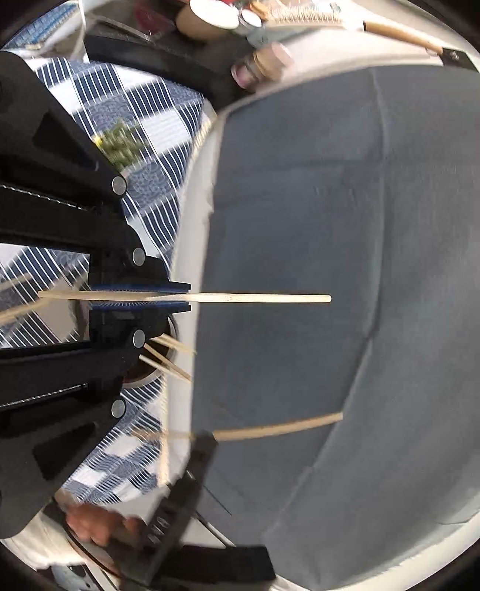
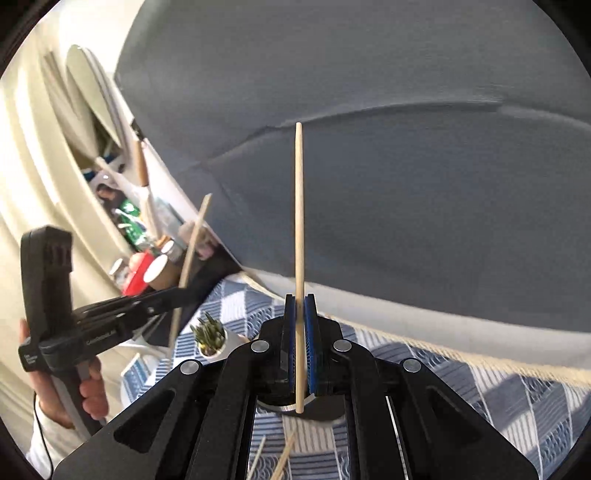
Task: Organize utensils
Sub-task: 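Lift the held sticks with both tools and carry them to the black cup, then insert both sticks into the black cup and open both tools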
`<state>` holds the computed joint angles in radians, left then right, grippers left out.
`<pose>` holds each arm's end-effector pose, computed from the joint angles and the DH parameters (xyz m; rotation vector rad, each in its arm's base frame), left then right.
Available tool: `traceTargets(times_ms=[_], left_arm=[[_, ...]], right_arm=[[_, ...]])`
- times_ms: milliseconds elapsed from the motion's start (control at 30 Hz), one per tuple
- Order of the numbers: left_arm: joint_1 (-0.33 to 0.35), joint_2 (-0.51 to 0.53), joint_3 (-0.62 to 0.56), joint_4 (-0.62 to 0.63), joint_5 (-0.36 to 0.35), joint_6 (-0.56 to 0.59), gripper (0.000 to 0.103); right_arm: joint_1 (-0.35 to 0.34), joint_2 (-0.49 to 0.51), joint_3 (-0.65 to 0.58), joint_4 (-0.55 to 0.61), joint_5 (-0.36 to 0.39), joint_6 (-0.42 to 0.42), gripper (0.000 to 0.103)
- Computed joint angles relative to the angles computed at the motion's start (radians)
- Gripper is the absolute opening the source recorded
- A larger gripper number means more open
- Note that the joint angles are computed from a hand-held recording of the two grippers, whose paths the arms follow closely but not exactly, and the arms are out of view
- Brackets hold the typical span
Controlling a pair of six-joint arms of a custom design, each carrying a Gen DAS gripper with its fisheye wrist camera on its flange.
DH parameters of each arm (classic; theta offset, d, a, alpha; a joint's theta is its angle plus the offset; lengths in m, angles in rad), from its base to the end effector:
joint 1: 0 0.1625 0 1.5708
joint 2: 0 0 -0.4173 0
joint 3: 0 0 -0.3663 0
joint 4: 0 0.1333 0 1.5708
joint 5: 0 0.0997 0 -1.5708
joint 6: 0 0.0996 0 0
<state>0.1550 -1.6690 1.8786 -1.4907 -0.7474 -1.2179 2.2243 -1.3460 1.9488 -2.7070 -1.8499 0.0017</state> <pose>-0.3570 -0.2646 0.4082 0.4051 2.4702 -0.9643 0.4058 -0.3559 0.3299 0.8291 -2.8036 0.8878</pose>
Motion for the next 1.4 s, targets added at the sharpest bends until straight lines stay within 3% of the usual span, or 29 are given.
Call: traceTargets(times_ms=[167,267,500,733,900,1133,1167,1200,1233,1333,1400], left_arm=[[0.038,0.007,0.056,-0.173,0.009,0.118,0.005],[0.063,-0.001,0.111,-0.324,0.002,0.203,0.005],[0.110,0.009,0.227,-0.685,-0.019,0.399,0.005],[0.136,-0.024,0.352,-0.894,-0.068,0.443,0.005],[0.112,-0.039,0.392,-0.903,-0.075,0.456,0.005],[0.063,-0.060,0.394,-0.800,-0.073,0.398,0.006],[0.052,-0.064,0.391,-0.782,-0.070,0.388,0.010],[0.045,-0.071,0.389,-0.761,-0.067,0.378,0.023],[0.031,-0.097,0.389,-0.707,-0.057,0.349,0.030],[-0.011,-0.110,0.367,-0.594,-0.021,0.265,0.040],[-0.043,-0.133,0.364,-0.538,0.000,0.208,0.055]], right_arm=[[0.019,0.045,0.073,-0.262,-0.014,-0.095,0.005],[0.016,0.064,0.104,-0.345,-0.005,-0.139,0.005],[-0.041,0.082,0.163,-0.414,0.096,-0.170,0.005],[-0.066,0.095,0.191,-0.422,0.113,-0.169,0.005],[-0.058,0.089,0.212,-0.399,0.082,-0.175,0.005],[-0.032,0.060,0.239,-0.384,0.027,-0.161,0.005],[-0.023,0.053,0.241,-0.384,0.018,-0.156,0.006],[-0.020,0.038,0.252,-0.385,0.011,-0.157,0.006],[-0.013,0.032,0.253,-0.385,0.002,-0.155,0.008],[0.020,0.015,0.252,-0.400,-0.050,-0.141,0.009],[0.042,-0.002,0.251,-0.398,-0.087,-0.137,0.009]])
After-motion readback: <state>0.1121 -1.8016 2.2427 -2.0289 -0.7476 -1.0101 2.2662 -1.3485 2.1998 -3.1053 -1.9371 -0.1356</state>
